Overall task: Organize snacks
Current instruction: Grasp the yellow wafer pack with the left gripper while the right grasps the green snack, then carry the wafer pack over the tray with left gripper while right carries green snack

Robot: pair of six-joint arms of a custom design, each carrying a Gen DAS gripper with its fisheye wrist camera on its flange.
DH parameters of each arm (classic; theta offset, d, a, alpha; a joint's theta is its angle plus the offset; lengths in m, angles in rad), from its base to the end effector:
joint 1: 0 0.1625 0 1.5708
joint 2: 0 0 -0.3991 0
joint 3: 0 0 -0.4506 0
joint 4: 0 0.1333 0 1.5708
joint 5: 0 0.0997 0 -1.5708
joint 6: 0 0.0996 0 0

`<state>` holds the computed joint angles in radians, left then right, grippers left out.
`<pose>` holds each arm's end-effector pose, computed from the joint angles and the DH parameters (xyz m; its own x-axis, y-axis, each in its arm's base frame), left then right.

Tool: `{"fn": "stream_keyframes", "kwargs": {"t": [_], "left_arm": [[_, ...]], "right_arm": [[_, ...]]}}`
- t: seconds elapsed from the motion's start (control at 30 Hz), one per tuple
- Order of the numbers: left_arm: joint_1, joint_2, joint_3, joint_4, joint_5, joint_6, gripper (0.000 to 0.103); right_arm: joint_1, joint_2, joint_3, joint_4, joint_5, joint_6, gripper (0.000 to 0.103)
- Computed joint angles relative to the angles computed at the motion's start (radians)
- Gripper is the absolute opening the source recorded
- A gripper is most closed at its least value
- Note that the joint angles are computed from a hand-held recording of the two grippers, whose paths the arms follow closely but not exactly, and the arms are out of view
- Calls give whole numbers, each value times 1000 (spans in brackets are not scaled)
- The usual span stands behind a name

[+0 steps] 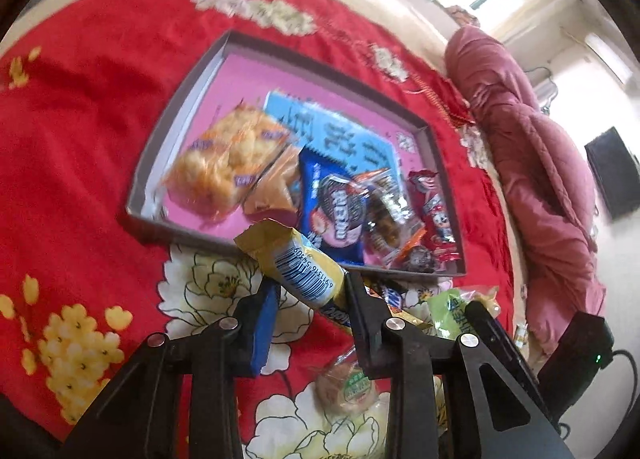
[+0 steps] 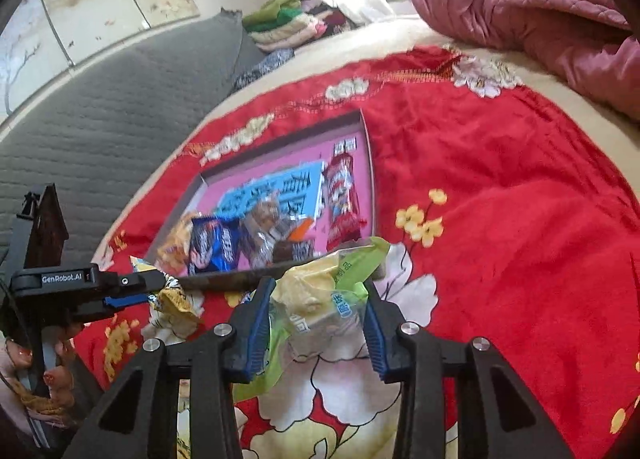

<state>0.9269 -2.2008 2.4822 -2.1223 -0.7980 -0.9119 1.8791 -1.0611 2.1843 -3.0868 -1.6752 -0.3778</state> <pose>-0.0256 -0.3720 0.3177 -0.8765 -0.4375 -0.2010 -0.1869 0.6939 -0.6953 0.2748 -0.4580 0.0513 -0.7887 -0.5699 0.2307 -0.6146 0.7209 -0.3203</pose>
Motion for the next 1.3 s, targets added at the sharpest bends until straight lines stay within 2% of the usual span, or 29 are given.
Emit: {"fn": "stream_keyframes", "kwargs": {"t": [0.3, 0.67, 1.03, 1.3], "left_arm": [[-69, -29, -13, 87, 91, 0, 34], [-100, -24, -25, 153, 166, -15, 34], [-86, 4, -46, 175, 224, -19, 34], [-62, 22, -77, 262, 258, -72, 34]], "right_arm": [[-9, -8, 7, -41, 53, 5, 41], [-1, 2, 5, -87, 64, -1, 41], [15, 28, -15, -113, 66, -3, 41], [18, 48, -29, -112, 67, -5, 41]]}}
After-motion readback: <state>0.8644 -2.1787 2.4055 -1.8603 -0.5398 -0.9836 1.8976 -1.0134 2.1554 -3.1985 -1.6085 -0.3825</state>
